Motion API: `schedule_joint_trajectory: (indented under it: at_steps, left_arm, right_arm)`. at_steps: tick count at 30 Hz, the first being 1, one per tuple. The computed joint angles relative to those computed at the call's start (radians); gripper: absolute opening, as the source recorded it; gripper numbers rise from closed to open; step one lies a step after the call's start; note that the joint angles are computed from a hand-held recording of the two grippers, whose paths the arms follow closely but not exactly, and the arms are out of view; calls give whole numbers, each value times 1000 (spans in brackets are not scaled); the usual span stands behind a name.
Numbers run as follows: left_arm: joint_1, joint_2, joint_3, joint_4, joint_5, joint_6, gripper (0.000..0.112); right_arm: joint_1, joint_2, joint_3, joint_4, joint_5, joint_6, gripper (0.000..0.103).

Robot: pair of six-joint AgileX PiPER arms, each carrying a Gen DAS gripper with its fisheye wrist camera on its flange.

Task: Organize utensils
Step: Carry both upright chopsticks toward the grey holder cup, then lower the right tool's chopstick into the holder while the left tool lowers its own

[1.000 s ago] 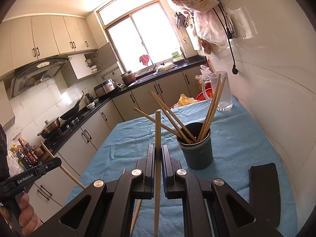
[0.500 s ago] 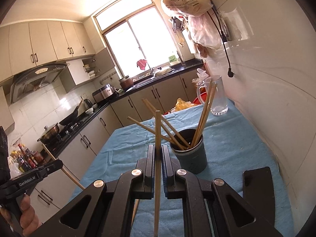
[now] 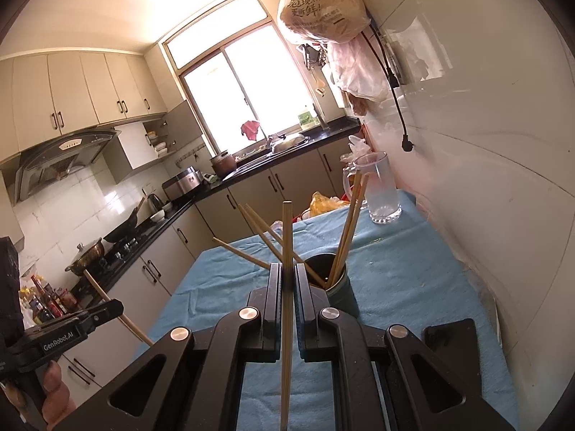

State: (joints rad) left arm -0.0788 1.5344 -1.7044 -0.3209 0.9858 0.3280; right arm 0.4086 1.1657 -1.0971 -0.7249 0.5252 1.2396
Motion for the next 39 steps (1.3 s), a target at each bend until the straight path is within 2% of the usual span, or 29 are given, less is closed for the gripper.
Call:
schedule_joint_trajectory:
  at_steps: [17,27,35,39]
  left_arm:
    - [-110,44,-57,104,-1,-101,6]
    - [-164,110,-180,128,49,-151,6]
    - [-205,200,-398,125,130,-184,6]
    - [-228,276,-584,119,207,-209,6]
  right_arm:
    - [-106,-30,1,129,-53,-148,7]
    - [-191,-29,-14,256,-78,-267,7]
    - [-268,7,-96,363,-78,-380,7]
    - [-273,30,-150,325,-63,-356,7]
